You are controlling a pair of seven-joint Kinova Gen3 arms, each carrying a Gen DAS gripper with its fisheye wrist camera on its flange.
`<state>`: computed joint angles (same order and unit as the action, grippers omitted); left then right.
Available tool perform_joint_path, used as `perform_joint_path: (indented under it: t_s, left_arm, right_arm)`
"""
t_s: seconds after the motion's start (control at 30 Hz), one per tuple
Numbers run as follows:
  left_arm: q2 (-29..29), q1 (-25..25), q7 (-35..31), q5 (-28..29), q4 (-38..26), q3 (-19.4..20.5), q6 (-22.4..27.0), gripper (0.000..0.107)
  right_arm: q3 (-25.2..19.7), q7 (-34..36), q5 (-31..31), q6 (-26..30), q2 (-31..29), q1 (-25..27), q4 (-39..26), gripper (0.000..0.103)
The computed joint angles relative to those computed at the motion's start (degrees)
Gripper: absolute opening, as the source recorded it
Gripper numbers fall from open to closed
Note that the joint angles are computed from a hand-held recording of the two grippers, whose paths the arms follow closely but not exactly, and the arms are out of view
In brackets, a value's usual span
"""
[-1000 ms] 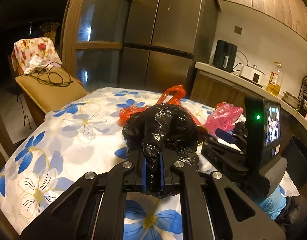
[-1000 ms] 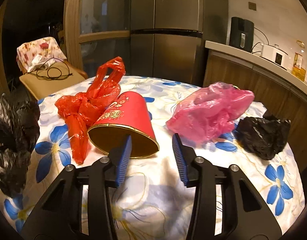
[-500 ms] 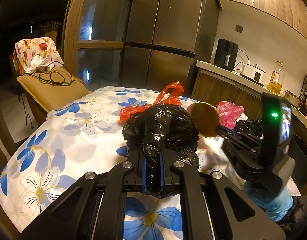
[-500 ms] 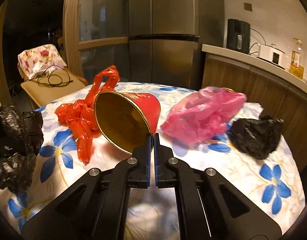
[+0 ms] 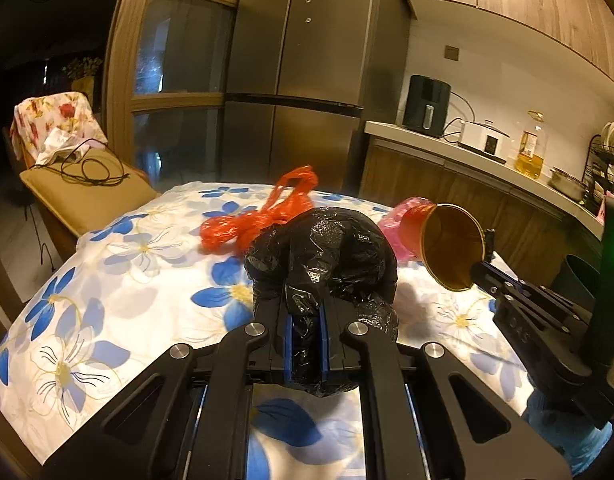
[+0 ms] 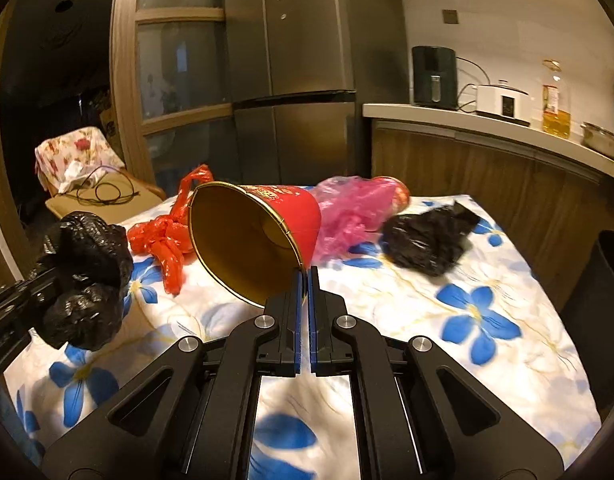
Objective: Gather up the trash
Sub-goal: 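Carry the black bag and red paper cup over the black bin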
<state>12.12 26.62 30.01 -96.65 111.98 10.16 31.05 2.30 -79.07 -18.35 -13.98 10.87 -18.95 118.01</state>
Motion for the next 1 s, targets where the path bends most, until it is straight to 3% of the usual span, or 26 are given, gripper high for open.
perform_joint_path:
  t_s: [0.43,1.0]
  left_arm:
    - [2.0,3.7,-2.6,0.4,-2.9,1.0,1.2,0.01]
    - [5.6,9.7,-7.8,1.6,-8.9,-0.2,0.9,0.01]
  right_arm:
    - [-0.5,8.3,-10.0,-4.5,-7.6,4.0,7.8,0.003]
    - [-4.6,11.0,-15.3,-7.7,-12.7,13.5,12.2,0.003]
